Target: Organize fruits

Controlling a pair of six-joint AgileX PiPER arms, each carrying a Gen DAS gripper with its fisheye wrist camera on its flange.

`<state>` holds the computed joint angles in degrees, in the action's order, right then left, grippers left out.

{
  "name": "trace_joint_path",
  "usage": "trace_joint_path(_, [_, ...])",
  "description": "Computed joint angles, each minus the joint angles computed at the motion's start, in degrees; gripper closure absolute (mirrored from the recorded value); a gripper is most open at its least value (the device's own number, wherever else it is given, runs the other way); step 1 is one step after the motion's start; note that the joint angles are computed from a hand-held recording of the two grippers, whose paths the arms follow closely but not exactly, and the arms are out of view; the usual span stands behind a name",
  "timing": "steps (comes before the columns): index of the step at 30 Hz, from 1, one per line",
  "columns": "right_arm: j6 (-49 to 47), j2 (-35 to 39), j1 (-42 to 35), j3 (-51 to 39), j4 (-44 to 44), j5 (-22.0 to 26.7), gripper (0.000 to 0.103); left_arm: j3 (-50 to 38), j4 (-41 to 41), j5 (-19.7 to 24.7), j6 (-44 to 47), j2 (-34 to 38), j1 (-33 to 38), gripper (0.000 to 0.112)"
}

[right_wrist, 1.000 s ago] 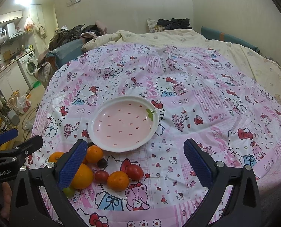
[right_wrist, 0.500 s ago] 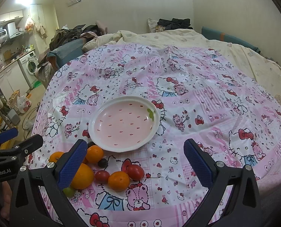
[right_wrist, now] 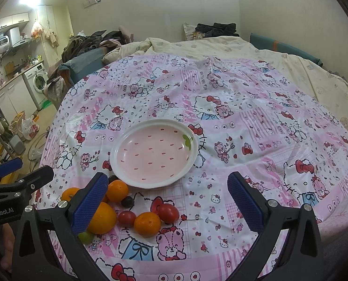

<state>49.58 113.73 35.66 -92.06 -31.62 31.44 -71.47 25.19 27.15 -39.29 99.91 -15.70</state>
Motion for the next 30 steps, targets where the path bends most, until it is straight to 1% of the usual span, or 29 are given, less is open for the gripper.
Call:
trace_joint_path(13, [-0.4,0.1,0.2,-0.3,0.3,0.2,0.0,0.1,-0.6,-0.3,0.9,0.0,0.6,0.01])
trace_joint_path(17, [-0.6,0.2,0.1,-0.4,0.6,0.3,0.0,-0.6,-1.0,0.9,0.9,0.4,0.9,0.01])
trace_joint_path(18, [-0.8,0.2,0.1,-0.5,1.1,0.4,0.0,-1.0,-0.3,1.6,-0.4,0.7,0.4,0.01])
trace_joint_path(21, [-2.5,0.7,-0.6,-1.1,4.4,1.0,0.0,-3.3,-2.8,4.3,1.0,2.5,2.1,0.01])
trace_joint_path(22, [-3.0,0.8,-1.0,-1.2,5.6,1.2,0.0,-5.0,-4.6,6.3,2.1,3.7,3.1,0.01])
trace_joint_path(24, [-3.5,1.1,-1.9,-1.5,7.7,1.7,0.0,-8.3,-10.2,10.0,5.4,6.5,6.0,0.01])
trace_joint_path(27, [-4.5,1.4,-2.9,-1.8,10.4,2.7,0.0,-15.1,-20.1,18.5,10.1,13.1,10.9,0.01])
trace_joint_path(29, [-6.3,1.6,-3.8,-2.0,12.7,2.8,0.0,-16.4,-26.1,21.2,14.0,16.0,12.9,0.012])
trace_joint_path(30, [-6.7,1.8,-3.9,-2.1,13.3,2.9,0.0,-16.3,-27.8,21.7,14.9,16.5,13.1,0.013])
